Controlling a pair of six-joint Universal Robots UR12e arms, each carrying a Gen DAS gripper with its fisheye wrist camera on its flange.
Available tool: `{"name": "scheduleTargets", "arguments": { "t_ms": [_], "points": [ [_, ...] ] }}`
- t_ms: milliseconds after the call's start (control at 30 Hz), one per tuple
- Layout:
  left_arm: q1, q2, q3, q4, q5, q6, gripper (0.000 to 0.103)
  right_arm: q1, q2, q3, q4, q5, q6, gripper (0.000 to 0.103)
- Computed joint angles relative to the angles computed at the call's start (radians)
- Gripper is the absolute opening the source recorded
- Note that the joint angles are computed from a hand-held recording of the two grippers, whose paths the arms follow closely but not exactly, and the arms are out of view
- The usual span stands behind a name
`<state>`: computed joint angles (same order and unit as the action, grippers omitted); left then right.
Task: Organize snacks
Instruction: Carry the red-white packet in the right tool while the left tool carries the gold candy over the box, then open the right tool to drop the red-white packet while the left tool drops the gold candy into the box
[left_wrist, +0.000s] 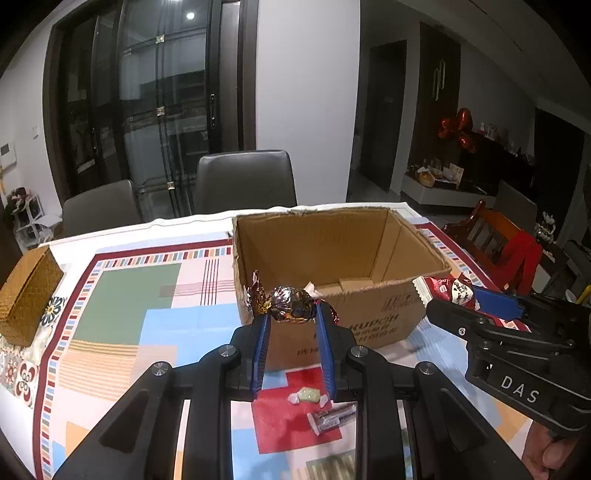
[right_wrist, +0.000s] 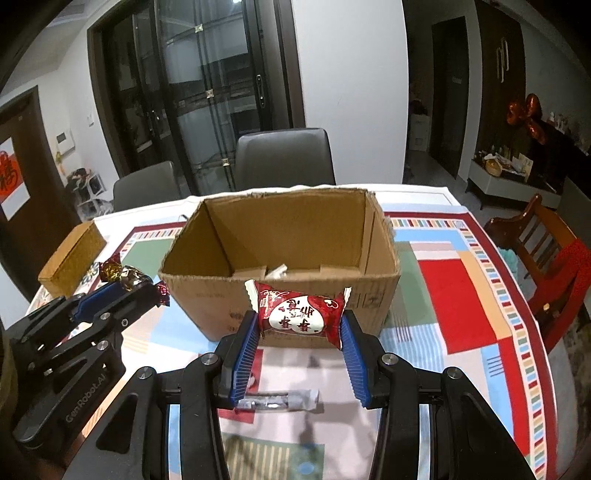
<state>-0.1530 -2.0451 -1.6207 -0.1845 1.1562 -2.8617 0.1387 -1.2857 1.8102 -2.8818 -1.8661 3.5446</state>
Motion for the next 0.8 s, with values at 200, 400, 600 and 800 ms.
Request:
{"name": "scheduleTargets", "arguments": {
  "t_ms": [200, 400, 600, 800],
  "points": [
    [-0.006, -0.010, 0.024, -0.007, -0.005, -0.003, 0.025, -0.007, 0.001, -0.011, -0.007, -0.005, -0.010, 0.045],
    [-0.012, -0.019, 0.046, -0.019, -0.008, -0.002, 0.025, -0.016, 0.002, -0.018, -0.010, -0.003, -0.012, 0.045],
    [-0.020, -0.034, 0.077, -0.036, -0.008, -0.003, 0.025, -0.026, 0.006, -0.031, -0.010, 0.002, -0.023, 0.045],
    [-0.028, -0.051, 0.110, -0.049, -0.005, -0.007, 0.025, -0.037, 0.013, -0.049, -0.009, 0.010, -0.036, 0.045]
  ]
}}
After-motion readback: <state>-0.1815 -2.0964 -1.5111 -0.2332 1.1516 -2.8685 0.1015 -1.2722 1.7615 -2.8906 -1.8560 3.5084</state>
